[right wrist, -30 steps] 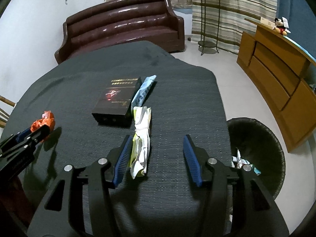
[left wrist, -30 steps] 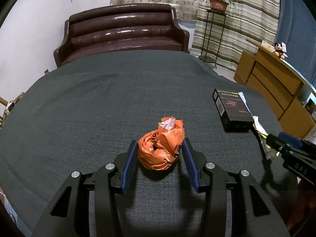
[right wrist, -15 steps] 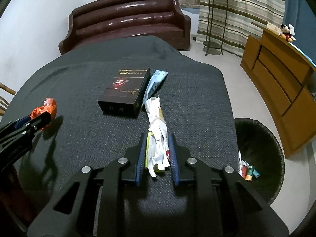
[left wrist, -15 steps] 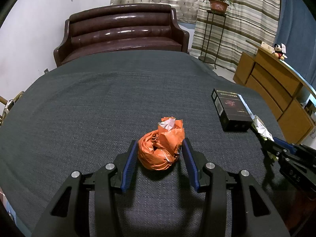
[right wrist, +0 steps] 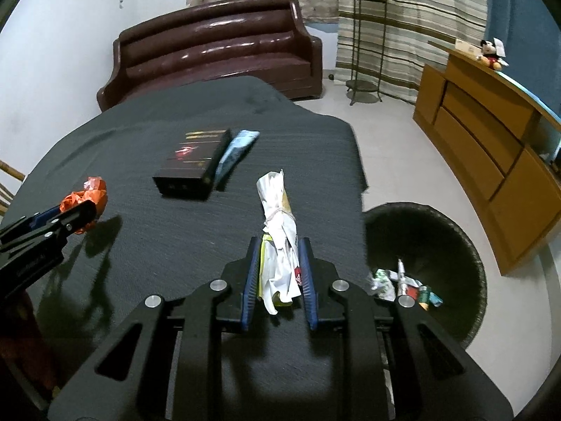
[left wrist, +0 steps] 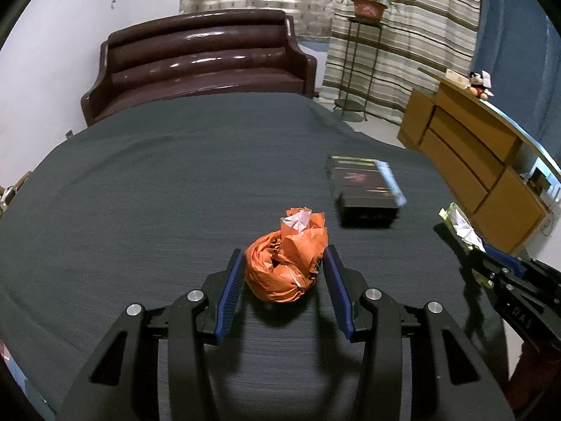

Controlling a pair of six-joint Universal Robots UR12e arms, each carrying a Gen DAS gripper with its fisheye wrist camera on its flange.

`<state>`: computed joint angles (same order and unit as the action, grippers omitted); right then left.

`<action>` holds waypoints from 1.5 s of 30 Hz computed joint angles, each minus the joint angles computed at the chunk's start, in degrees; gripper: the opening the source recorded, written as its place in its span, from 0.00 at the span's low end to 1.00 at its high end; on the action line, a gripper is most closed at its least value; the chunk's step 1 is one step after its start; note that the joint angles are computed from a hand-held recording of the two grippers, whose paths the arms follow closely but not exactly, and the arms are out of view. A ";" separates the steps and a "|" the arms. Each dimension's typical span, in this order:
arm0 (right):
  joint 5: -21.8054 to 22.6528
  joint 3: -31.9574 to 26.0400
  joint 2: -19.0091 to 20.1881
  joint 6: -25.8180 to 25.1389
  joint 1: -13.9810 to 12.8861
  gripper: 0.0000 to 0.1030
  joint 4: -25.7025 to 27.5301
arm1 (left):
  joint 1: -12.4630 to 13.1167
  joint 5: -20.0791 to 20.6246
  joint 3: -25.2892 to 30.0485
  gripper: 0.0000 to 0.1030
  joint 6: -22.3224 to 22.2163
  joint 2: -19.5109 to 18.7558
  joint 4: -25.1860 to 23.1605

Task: Collect trash
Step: 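Carry the orange bag and yellow-white wrapper over the wastebasket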

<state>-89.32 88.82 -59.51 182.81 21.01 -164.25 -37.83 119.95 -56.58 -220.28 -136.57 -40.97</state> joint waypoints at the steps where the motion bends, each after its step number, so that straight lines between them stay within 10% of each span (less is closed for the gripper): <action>1: -0.04 0.32 -0.22 0.23 -0.26 0.21 -0.30 | -0.11 -0.25 0.70 0.45 0.30 -0.39 -0.02; 28: -5.67 6.88 -4.13 4.90 -6.45 0.22 -7.03 | -3.41 -4.14 25.57 0.45 13.30 -14.01 -4.77; 45: -7.16 6.69 -3.48 6.68 -7.54 0.22 -6.19 | -3.79 -6.17 54.84 0.45 16.94 -29.11 -17.61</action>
